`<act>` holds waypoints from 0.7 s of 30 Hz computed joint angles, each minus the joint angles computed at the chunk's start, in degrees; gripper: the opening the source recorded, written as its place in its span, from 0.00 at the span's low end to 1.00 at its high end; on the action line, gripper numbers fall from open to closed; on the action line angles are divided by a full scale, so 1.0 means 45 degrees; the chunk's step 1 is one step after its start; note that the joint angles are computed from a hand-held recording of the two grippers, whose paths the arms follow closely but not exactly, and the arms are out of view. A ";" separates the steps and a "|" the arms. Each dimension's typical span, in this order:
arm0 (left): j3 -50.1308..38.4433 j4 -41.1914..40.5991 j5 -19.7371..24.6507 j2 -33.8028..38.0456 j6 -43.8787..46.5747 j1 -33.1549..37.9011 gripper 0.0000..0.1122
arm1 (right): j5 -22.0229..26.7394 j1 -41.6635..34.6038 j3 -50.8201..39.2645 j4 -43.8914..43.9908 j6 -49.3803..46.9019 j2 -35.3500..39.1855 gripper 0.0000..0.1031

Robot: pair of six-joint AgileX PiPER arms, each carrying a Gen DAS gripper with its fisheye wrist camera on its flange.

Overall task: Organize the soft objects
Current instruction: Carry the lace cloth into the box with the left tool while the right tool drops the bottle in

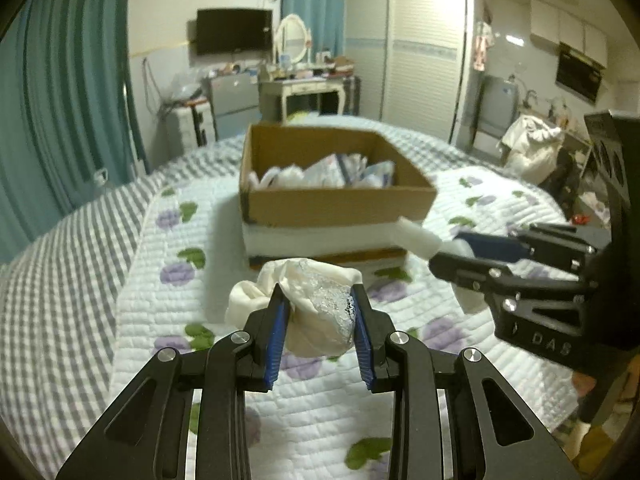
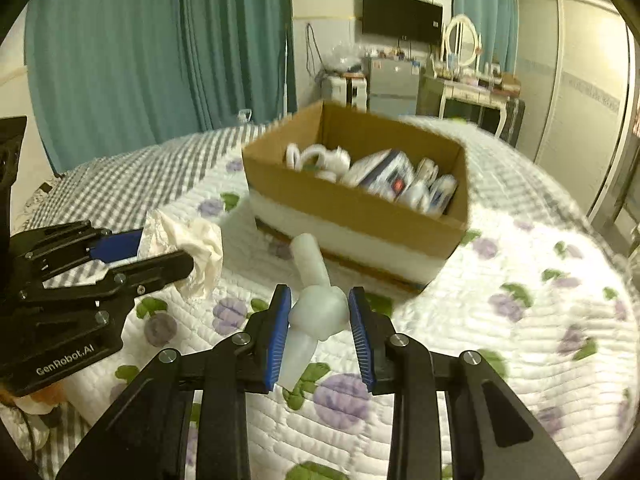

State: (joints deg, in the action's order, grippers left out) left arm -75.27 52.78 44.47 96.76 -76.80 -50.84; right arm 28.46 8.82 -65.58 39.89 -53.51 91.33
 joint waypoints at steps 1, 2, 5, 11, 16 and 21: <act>-0.0213 0.0008 0.0177 -0.0029 0.0104 -0.0151 0.26 | 0.0331 -0.0180 -0.0154 0.0049 -0.0055 -0.0239 0.29; -0.0515 -0.0005 0.0406 -0.0026 0.0284 -0.0297 0.26 | 0.0541 -0.0333 -0.0287 0.0113 -0.0096 -0.0431 0.29; -0.1536 -0.0053 0.1079 0.0117 0.0937 -0.0608 0.26 | 0.1155 -0.0766 -0.0926 0.0231 -0.0100 -0.0812 0.29; -0.4100 -0.0424 0.1833 0.0798 0.2809 -0.0444 0.26 | 0.2137 -0.1387 -0.2963 0.0761 0.0273 -0.0805 0.29; -0.6394 -0.0803 0.2005 0.1830 0.4403 0.0348 0.26 | 0.2591 -0.1590 -0.5633 0.0957 0.0944 0.0230 0.29; -0.9465 -0.1555 0.2234 0.3551 0.6280 0.1453 0.26 | 0.2878 -0.1413 -0.8621 0.0584 0.1849 0.1982 0.29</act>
State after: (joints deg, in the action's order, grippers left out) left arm -117.86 45.78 54.52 112.74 -48.54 -44.30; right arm 41.41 2.46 -104.37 42.52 -45.19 100.25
